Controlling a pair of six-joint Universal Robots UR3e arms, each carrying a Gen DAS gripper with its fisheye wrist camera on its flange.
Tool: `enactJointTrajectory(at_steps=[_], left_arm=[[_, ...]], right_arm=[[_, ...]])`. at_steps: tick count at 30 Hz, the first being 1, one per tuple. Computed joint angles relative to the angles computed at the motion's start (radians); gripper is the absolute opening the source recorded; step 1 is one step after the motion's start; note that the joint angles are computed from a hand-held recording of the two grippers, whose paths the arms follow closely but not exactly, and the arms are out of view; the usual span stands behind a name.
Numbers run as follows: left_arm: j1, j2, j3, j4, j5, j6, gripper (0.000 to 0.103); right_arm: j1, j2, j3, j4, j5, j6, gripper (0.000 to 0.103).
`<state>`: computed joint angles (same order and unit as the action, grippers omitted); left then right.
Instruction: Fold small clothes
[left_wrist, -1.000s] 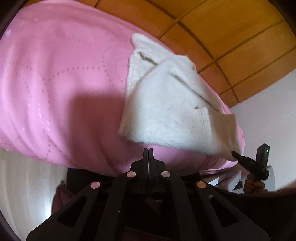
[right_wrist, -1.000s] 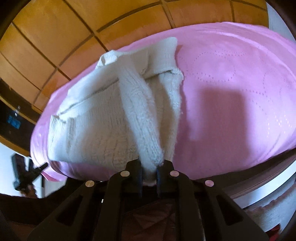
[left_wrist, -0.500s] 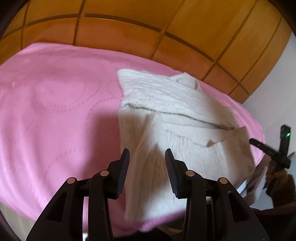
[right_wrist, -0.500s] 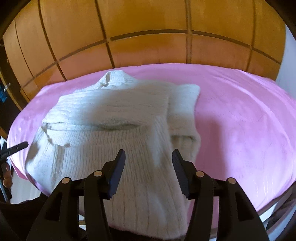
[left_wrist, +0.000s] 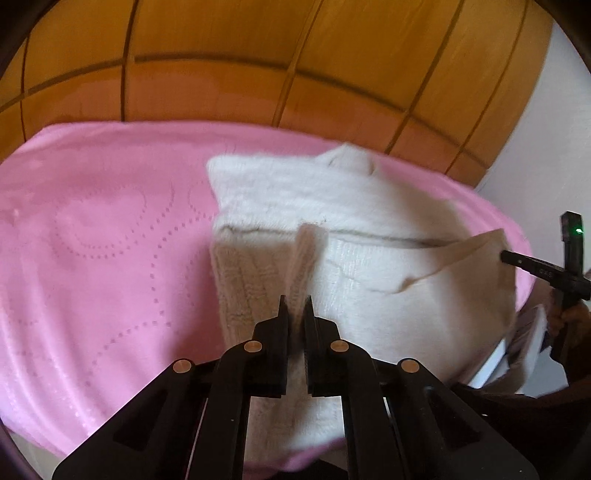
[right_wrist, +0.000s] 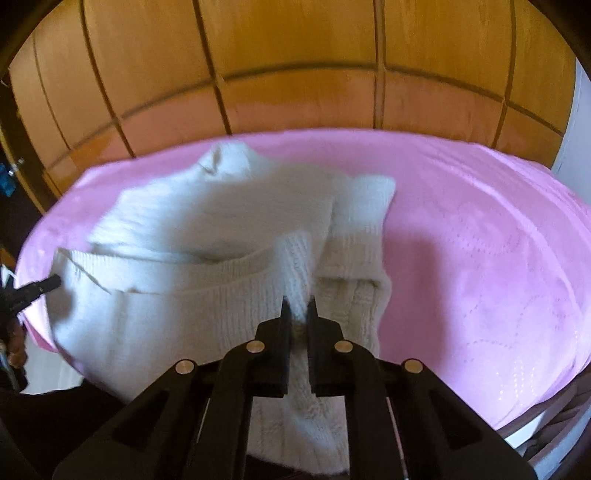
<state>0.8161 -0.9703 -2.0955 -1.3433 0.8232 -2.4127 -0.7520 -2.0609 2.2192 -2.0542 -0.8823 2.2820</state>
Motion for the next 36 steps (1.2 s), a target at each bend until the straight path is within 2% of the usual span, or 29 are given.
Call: enactJointTrajectory(at_steps=[2,4,6,8,10,12,15,17,21,25,28,31,32,33,34,35,36], left_arm=[[0.077,0.044,0.046,-0.145,-0.06,0.083,0.005],[0.094,0.031,0.08,-0.166,-0.093,0.082,0.005],[0.073,-0.021,0.111,-0.098,-0.124,0.014,0.005],[0.035,-0.086,0.134,0.001,-0.145,-0.065,0.005],[-0.037,-0.186,0.164,0.193,-0.127,-0.191,0.005],[-0.123,-0.321,0.227,0.371,-0.078,-0.319,0.005],[-0.209,-0.487,0.345,0.494,-0.008,-0.435,0.005],[-0.271,-0.619,0.458,0.553,0.06,-0.507,0.005],[-0.355,-0.833,0.668,0.562,0.187,-0.595,0.004],[-0.432,-1.058,0.893,0.489,0.326,-0.656,0.004],[-0.479,-1.18,1.007,0.429,0.427,-0.681,0.004],[-0.504,-1.2,1.017,0.425,0.478,-0.682,0.006],[-0.506,-1.185,1.013,0.42,0.485,-0.69,0.006],[-0.507,-1.173,1.011,0.42,0.493,-0.699,0.007],[-0.513,-1.146,0.998,0.434,0.529,-0.718,0.01],[-0.514,-1.127,0.98,0.453,0.551,-0.726,0.014],[-0.514,-1.102,0.954,0.48,0.563,-0.735,0.014]], right_arm=[[-0.043,-0.037,-0.052,0.109,0.053,-0.043,0.006],[-0.058,-0.033,-0.098,0.146,0.097,-0.042,0.006],[-0.039,0.015,-0.14,0.1,0.132,0.012,0.006],[0.013,0.09,-0.175,-0.023,0.133,0.103,0.006],[0.077,0.184,-0.214,-0.168,0.107,0.2,0.006],[0.14,0.299,-0.275,-0.292,0.071,0.303,0.006],[0.251,0.515,-0.42,-0.467,-0.028,0.468,0.006],[0.292,0.616,-0.502,-0.518,-0.076,0.532,0.006],[0.372,0.836,-0.707,-0.554,-0.201,0.637,0.006],[0.449,1.047,-0.908,-0.515,-0.346,0.689,0.006],[0.485,1.155,-0.977,-0.492,-0.435,0.692,0.006],[0.488,1.189,-0.977,-0.508,-0.452,0.694,0.009],[0.483,1.179,-0.968,-0.511,-0.445,0.69,0.015],[0.482,1.167,-0.958,-0.522,-0.445,0.685,0.032],[0.486,1.145,-0.929,-0.557,-0.466,0.673,0.042],[0.487,1.122,-0.899,-0.591,-0.475,0.662,0.048],[0.483,1.078,-0.843,-0.637,-0.466,0.649,0.048]])
